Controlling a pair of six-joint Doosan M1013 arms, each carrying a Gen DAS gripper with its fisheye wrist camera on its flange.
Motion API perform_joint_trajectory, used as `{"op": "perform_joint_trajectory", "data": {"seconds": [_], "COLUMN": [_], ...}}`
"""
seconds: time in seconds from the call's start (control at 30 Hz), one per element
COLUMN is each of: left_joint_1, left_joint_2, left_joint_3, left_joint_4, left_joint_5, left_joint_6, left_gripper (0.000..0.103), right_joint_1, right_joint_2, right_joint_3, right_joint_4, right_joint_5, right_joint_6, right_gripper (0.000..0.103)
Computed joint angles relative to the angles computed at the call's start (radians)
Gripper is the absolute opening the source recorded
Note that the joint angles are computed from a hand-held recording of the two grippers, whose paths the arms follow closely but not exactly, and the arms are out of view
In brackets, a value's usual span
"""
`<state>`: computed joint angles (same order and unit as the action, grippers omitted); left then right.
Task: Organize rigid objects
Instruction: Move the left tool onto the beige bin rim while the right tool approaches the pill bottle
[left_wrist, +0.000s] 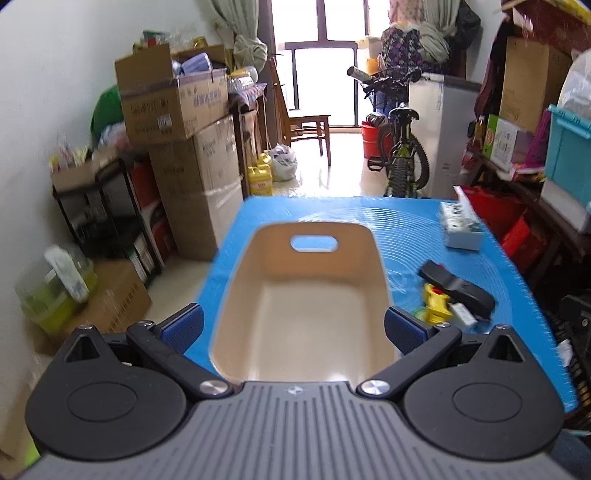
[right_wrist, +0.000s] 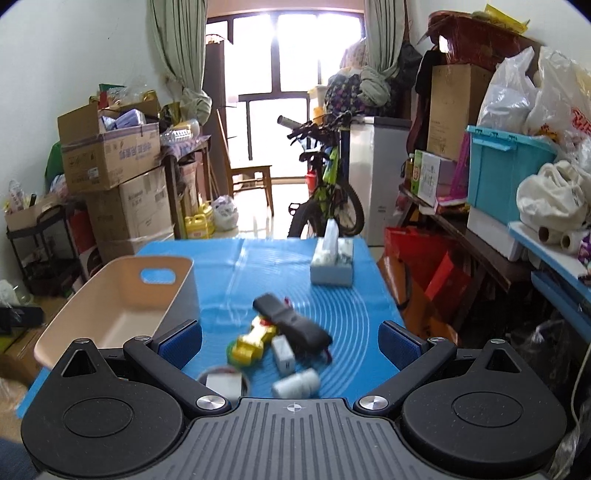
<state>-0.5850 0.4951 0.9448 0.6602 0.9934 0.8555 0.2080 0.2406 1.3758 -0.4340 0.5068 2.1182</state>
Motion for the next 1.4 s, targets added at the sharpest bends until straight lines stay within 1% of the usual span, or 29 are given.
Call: {"op": "perform_joint_trajectory", "data": {"seconds": [0.1, 0.23, 0.4, 0.5, 0.6, 0.67, 0.7, 0.73, 0.8, 0.97, 1.07, 1.1, 1.13, 1.27, 1.33, 1.4], "left_joint_1": [0.007, 0.032, 0.077, 0.101, 0.124, 0.139, 0.145, 0.149, 0.155, 0.17, 0.175, 0.176, 0.178, 0.183, 0.185, 0.188], "left_joint_2": [0.029, 0.071, 0.113, 0.139, 0.156, 0.167, 0.18, 0.193, 0.206, 0.213, 0.228, 0.231, 0.233, 0.248, 0.26, 0.269], "left_joint_3": [-0.046, -0.118, -0.185, -0.221, -0.233, -0.24, -0.257, -0.273, -0.285, -0.279, -0.297, -0.301, -0.303, -0.33, -0.348, -0.361], "left_joint_4": [0.047, 0.028, -0.077, -0.137, -0.187, -0.222, -0.24, -0.248, -0.26, -0.346, -0.369, -0.374, -0.379, -0.403, -0.415, -0.433], "left_joint_5": [0.025, 0.071, 0.122, 0.159, 0.176, 0.187, 0.212, 0.238, 0.261, 0.261, 0.288, 0.295, 0.296, 0.306, 0.328, 0.346], "left_joint_6": [0.031, 0.075, 0.117, 0.146, 0.156, 0.168, 0.184, 0.196, 0.203, 0.234, 0.243, 0.246, 0.248, 0.264, 0.271, 0.274], "left_gripper": [0.103, 0.103, 0.102, 0.102, 0.101, 0.09, 0.083, 0.083, 0.083, 0.081, 0.074, 0.07, 0.069, 0.067, 0.06, 0.056], "right_joint_1": [0.001, -0.005, -0.007, -0.011, -0.014, -0.016, -0.018, -0.019, -0.02, -0.022, -0.03, -0.034, -0.036, -0.026, -0.024, -0.024], "right_joint_2": [0.038, 0.089, 0.145, 0.176, 0.206, 0.225, 0.234, 0.242, 0.255, 0.28, 0.294, 0.297, 0.297, 0.313, 0.322, 0.329], "right_joint_3": [-0.049, -0.112, -0.174, -0.209, -0.239, -0.257, -0.265, -0.272, -0.281, -0.289, -0.3, -0.303, -0.303, -0.317, -0.325, -0.332], "right_joint_4": [-0.029, 0.002, -0.019, 0.016, 0.054, 0.09, 0.112, 0.129, 0.16, 0.185, 0.249, 0.281, 0.304, 0.274, 0.275, 0.275], "right_joint_5": [0.009, 0.03, 0.06, 0.089, 0.132, 0.164, 0.18, 0.196, 0.222, 0.258, 0.289, 0.295, 0.301, 0.332, 0.348, 0.361], "right_joint_6": [-0.013, -0.051, -0.054, -0.098, -0.15, -0.19, -0.211, -0.225, -0.253, -0.319, -0.348, -0.36, -0.372, -0.392, -0.39, -0.391], "right_gripper": [0.101, 0.101, 0.101, 0.101, 0.101, 0.101, 0.101, 0.101, 0.101, 0.101, 0.101, 0.101, 0.101, 0.101, 0.101, 0.101]}}
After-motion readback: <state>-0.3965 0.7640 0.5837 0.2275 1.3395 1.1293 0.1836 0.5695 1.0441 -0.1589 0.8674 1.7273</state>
